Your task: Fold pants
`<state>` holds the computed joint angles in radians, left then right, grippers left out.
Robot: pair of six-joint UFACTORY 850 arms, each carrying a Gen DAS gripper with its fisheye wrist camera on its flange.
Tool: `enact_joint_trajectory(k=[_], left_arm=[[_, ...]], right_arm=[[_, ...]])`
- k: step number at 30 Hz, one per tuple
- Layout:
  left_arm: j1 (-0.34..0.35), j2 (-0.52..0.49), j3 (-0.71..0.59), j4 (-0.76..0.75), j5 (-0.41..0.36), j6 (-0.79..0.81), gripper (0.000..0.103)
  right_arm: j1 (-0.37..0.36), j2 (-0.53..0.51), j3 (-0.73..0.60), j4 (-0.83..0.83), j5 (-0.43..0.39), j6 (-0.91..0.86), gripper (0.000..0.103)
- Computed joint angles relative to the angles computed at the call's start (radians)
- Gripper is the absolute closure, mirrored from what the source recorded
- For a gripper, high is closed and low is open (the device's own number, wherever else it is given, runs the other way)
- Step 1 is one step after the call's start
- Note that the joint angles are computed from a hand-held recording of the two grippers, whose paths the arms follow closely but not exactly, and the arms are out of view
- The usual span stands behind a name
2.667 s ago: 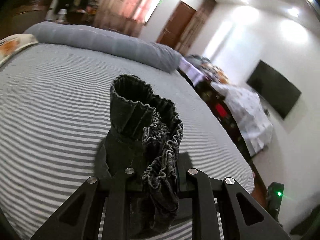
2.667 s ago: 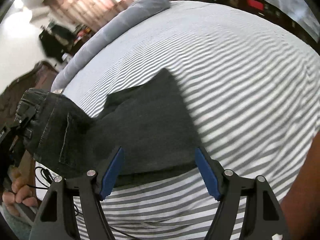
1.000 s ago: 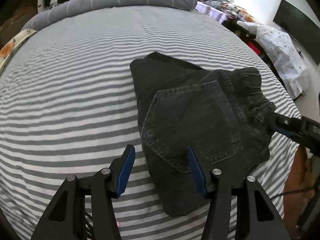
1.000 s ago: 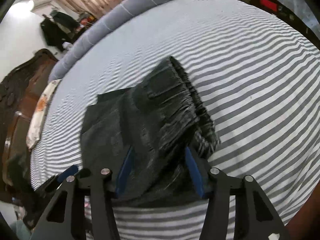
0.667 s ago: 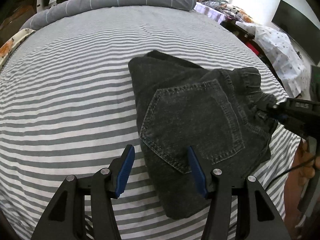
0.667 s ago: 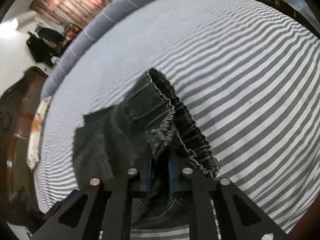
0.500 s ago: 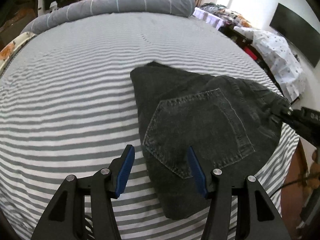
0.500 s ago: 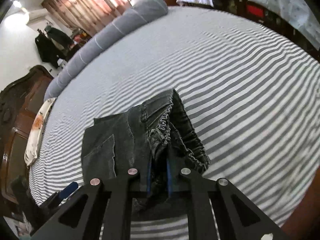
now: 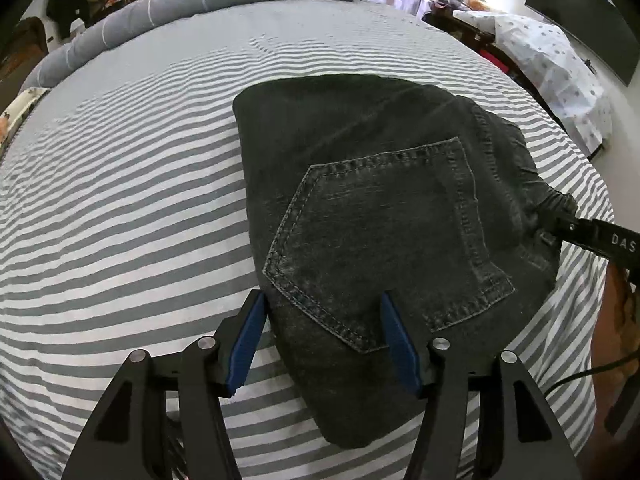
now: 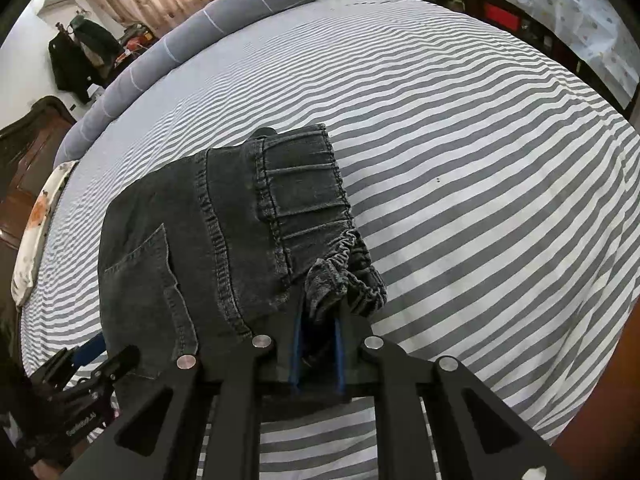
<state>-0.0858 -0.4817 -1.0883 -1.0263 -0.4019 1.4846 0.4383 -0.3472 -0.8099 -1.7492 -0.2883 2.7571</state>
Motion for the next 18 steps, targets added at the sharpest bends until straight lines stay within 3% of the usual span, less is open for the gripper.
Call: enact_joint_trajectory(k=[4,13,18], left_arm=[[0.002,0.004,0.006,0.001,-0.002,-0.006,0.042],[0.004,0.005,-0.009,0.029,-0.015,-0.044,0.040],[0.010,0.018,-0.026,-0.017,-0.016,-0.015,0.040]], right_arm=[[-0.012,-0.002,0.006,-0.108,0.016,0.125,0.091],[-0.021,0.016,0.021,-0.125,0.023,0.127,0.087],[0.012,0.015,0.003,0.114,-0.029,-0.146,0.073]])
